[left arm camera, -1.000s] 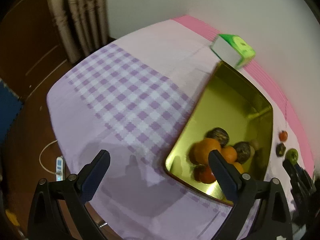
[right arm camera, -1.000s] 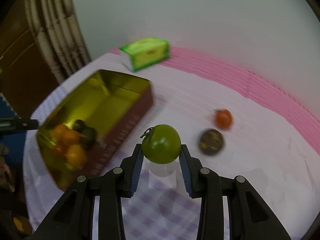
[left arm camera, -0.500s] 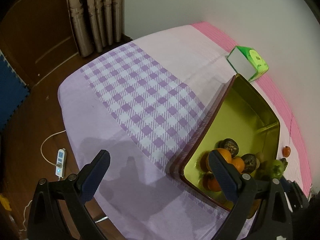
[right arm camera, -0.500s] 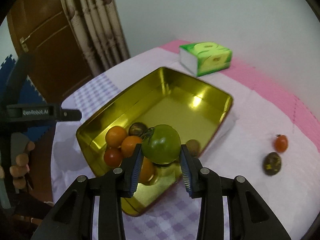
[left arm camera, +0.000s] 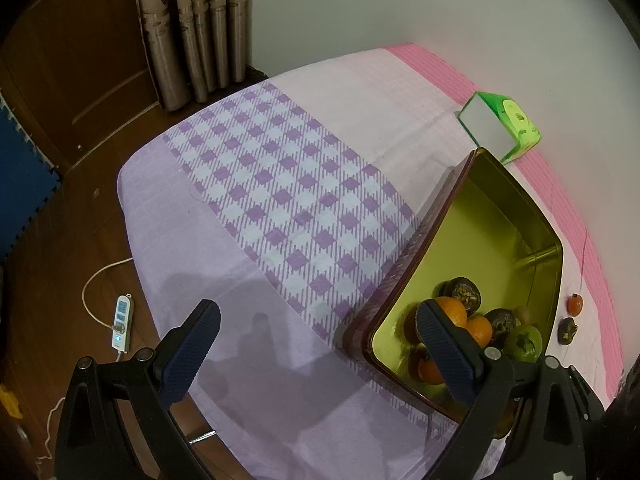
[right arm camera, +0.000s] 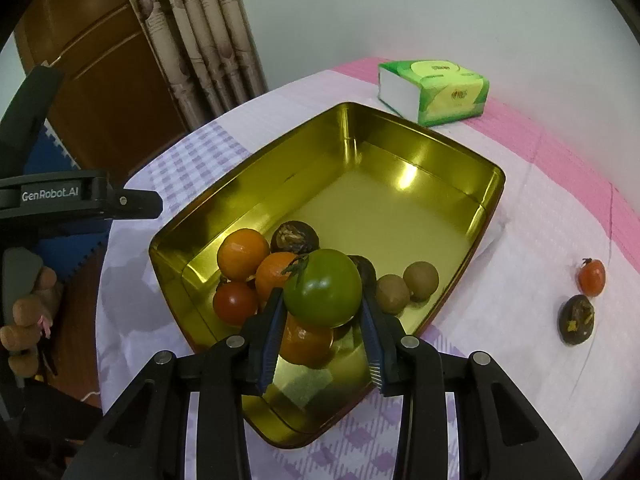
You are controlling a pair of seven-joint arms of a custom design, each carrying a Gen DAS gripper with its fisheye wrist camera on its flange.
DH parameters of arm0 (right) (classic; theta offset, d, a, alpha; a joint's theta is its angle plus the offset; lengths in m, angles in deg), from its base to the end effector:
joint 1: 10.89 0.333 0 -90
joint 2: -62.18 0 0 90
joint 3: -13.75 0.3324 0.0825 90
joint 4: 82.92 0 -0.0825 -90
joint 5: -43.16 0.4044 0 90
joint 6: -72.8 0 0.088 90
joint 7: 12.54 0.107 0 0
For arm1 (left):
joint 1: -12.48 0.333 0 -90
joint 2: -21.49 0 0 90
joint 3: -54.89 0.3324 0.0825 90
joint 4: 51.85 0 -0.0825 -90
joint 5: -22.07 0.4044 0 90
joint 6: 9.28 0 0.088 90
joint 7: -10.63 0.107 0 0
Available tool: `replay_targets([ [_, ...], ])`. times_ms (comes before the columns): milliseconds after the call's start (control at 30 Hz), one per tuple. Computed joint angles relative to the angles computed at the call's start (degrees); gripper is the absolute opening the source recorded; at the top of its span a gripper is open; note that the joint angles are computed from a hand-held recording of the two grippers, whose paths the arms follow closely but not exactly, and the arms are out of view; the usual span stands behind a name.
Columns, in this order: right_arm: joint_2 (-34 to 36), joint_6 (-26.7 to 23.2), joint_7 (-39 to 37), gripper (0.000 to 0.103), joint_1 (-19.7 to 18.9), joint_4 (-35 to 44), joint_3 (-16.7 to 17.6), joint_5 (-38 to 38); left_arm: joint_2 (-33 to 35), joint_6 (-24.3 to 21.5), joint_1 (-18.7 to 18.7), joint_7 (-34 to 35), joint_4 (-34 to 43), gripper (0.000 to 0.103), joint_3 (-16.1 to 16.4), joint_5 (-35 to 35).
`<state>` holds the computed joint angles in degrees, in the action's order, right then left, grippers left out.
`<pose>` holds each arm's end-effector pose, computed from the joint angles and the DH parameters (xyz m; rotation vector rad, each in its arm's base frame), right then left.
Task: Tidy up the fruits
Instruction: 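Carry the green tomato into the tin tray and open the right gripper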
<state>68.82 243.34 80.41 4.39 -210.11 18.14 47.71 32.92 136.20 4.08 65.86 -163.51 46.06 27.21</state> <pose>0.5705 0.1971 0.3999 -1.9869 1.6009 -0.4187 0.6243 -0.1897 0.4268 -2.3172 1.7972 -0.5358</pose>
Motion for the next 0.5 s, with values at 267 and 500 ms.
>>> replay_targets([
  [267, -0.3, 0.2, -0.6, 0.039, -0.1, -0.3, 0.1, 0.8, 0.1, -0.3, -0.1, 0.0, 0.2, 0.097, 0.0, 0.0],
  [500, -1.4, 1.9, -2.8, 0.046, -0.8, -1.3, 0.8, 3.8, 0.1, -0.1, -0.1, 0.1, 0.1, 0.097, 0.0, 0.2],
])
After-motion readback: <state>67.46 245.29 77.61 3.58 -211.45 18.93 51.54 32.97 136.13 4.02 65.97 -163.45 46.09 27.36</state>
